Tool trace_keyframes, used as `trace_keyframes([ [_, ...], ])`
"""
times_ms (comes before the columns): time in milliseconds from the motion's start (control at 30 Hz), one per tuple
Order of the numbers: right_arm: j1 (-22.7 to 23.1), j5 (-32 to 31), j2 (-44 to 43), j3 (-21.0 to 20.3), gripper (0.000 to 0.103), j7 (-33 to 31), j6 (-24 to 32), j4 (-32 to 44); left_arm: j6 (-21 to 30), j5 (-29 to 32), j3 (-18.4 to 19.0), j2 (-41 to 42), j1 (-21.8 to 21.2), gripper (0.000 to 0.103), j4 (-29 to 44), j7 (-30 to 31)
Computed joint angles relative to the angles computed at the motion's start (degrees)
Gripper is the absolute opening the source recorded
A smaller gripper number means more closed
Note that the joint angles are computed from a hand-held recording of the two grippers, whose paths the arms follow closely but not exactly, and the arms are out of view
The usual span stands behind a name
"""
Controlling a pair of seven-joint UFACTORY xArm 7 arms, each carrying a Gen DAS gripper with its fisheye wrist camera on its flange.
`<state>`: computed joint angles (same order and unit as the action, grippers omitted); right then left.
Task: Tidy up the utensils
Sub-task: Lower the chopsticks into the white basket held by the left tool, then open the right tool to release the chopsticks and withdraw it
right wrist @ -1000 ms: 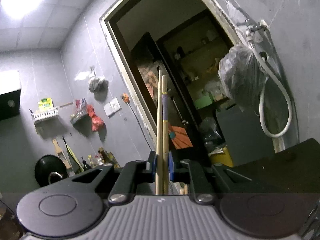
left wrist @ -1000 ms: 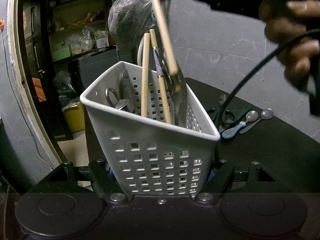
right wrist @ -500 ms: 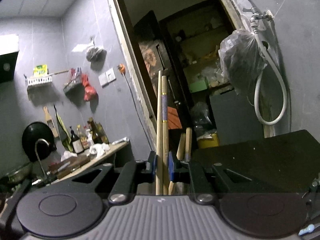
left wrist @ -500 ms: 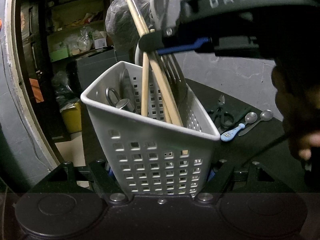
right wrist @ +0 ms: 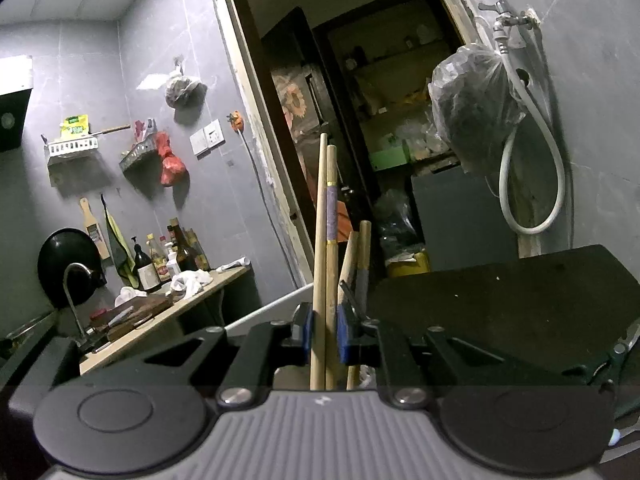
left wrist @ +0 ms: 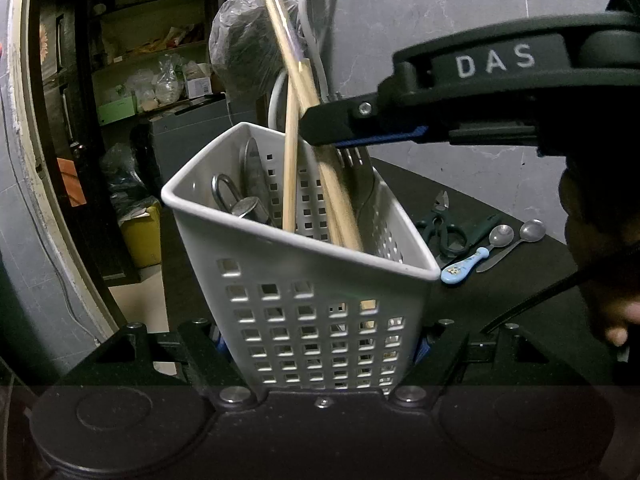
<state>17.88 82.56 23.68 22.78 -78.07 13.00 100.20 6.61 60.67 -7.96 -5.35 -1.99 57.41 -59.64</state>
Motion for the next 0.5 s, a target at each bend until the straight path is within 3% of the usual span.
trace_keyframes([
  [100,-0.32,0.28,-0.74,-0.11,0.021,-0.67,0.54,-0.76,-0.32,-0.56,0.22,-0.16,0.04,0.078,-0.26,0.72],
  [233,-0.56,1.54,-2.22,-0.43,0.033,-2.55,1.38,-2.32,-0.37,-0.63,0.02,-0.19,0.28,0.078,-0.31,0.78],
  [300,-0.58,3.02,-3.05,-0.74,0.041,-4.06,1.75,-3.08,-0.39,-0.7,-0.02,-0.21,0.36,0.078,-0.34,0.84],
  [367,-0.56,6.78,-4.13,-1.01,0.058,-7.57,1.33,-3.81,-0.37,-0.69,-0.07,-0.2,0.39,0.078,-0.32,0.82],
  [500,0.34,12.23,-6.56,-3.32,0.077,-11.85,1.42,-5.32,-0.28,-0.9,-0.08,-0.18,0.36,0.078,-0.26,1.04],
])
